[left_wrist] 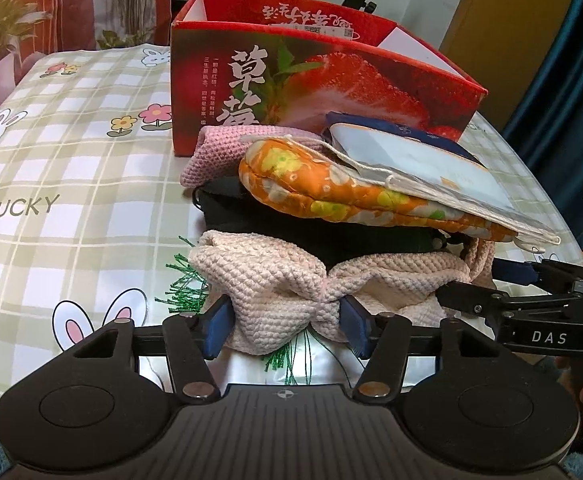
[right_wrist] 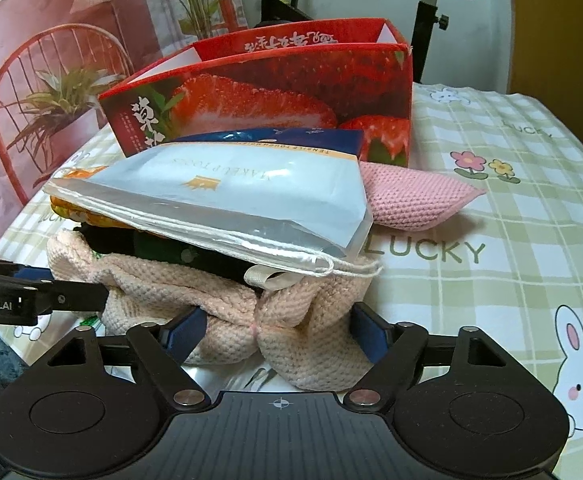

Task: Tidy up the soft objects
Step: 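Lift the beige knitted towel with the left tool toward the red box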

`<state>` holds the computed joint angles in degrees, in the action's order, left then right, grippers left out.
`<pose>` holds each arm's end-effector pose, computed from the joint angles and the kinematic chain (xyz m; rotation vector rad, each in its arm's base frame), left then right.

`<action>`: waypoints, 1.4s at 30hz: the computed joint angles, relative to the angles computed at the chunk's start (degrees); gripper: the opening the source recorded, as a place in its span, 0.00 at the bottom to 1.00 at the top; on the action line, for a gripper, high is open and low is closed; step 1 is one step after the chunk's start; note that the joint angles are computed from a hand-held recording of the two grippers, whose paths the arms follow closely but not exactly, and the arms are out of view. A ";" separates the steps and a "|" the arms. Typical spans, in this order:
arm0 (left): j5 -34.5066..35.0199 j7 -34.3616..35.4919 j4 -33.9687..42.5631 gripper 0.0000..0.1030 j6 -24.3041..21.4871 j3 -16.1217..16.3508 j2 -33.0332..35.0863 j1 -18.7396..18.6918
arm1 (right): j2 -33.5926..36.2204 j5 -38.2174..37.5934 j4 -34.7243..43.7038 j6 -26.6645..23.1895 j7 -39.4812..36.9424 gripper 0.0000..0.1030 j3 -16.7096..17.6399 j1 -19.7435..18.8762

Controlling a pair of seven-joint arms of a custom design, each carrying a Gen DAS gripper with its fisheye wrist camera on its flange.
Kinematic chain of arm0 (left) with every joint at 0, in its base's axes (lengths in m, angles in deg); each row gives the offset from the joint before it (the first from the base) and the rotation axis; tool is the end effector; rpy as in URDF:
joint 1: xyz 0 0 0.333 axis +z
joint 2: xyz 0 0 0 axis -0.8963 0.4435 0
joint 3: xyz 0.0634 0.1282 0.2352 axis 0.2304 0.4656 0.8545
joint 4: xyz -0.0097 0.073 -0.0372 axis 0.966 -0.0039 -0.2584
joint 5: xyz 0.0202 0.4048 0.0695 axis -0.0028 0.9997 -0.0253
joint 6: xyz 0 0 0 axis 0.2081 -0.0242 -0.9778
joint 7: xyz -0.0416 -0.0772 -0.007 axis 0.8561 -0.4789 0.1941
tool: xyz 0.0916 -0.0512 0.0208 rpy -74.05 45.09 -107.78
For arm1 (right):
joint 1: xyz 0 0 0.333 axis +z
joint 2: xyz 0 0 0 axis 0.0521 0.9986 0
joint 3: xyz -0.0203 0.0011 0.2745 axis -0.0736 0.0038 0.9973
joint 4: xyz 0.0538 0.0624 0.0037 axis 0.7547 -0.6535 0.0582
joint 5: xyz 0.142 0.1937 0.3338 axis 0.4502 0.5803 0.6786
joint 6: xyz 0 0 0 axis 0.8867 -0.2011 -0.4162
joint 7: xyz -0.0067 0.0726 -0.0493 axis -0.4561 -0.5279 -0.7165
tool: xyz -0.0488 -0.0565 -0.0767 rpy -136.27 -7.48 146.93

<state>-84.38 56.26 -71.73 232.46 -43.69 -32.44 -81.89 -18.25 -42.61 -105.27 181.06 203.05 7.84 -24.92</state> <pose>0.4836 -0.2724 0.3521 -1.6037 2.2873 -0.9105 0.4040 0.2370 0.3216 -1.5925 1.8255 -0.5173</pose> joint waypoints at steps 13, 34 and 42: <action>-3.40 3.29 0.60 0.59 -0.67 -0.25 0.45 0.08 | 0.58 3.04 -0.87 1.48 -2.30 0.54 -1.92 2.70; -8.79 7.88 1.17 0.51 -1.45 -0.49 0.81 0.15 | -3.00 1.02 -1.40 -1.00 2.40 0.62 -0.99 1.88; -10.50 9.32 1.40 0.52 -1.48 -0.80 1.33 0.64 | -4.00 -2.28 -0.83 -2.03 6.43 0.77 1.52 -1.17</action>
<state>-94.89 65.58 -70.33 230.97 -44.50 -31.10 -81.24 -22.25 -44.89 -106.10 179.02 209.47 9.37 -26.09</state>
